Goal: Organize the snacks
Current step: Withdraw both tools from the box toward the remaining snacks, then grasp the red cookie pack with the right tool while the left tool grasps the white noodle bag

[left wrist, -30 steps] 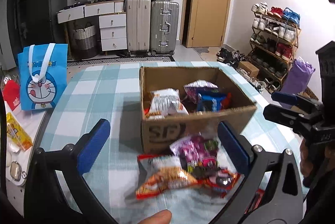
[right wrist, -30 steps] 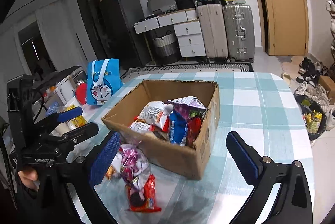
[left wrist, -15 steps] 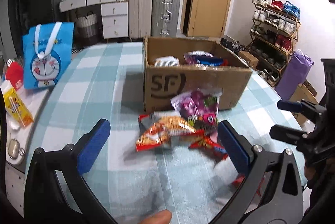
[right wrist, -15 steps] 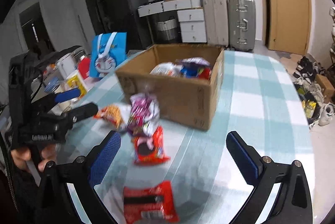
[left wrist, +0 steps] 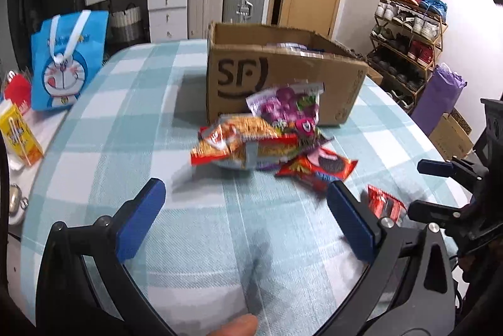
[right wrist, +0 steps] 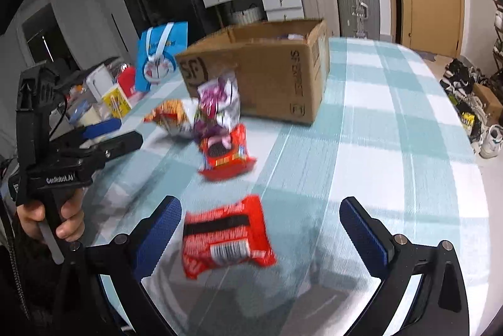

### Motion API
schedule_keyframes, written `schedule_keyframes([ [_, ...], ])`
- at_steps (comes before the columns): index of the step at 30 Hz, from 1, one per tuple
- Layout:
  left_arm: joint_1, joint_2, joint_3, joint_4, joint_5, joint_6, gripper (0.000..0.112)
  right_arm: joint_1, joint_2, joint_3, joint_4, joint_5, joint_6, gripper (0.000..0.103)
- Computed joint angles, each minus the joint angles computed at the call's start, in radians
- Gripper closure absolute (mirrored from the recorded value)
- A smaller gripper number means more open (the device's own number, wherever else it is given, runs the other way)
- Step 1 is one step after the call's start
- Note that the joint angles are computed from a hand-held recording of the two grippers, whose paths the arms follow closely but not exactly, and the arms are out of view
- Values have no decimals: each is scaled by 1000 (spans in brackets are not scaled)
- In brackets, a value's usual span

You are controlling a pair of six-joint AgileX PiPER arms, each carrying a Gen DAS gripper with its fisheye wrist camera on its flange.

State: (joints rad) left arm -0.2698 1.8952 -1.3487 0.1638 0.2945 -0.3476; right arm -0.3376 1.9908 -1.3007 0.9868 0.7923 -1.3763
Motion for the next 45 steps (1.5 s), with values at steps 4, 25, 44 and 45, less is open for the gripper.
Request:
schedule_keyframes([
  [4, -11, 11, 17, 79, -2, -79, 10, 1, 8, 28, -8, -15, -9, 1],
  [25, -1, 83, -10, -26, -1, 34, 10, 106, 8, 97, -74, -108, -32, 6],
  [44, 17, 81, 8, -108, -24, 87, 10, 125, 1, 26, -149, -47, -42, 48],
  [45, 17, 80, 9, -109, -26, 88, 10, 119, 4, 11, -141, -31, -43, 48],
])
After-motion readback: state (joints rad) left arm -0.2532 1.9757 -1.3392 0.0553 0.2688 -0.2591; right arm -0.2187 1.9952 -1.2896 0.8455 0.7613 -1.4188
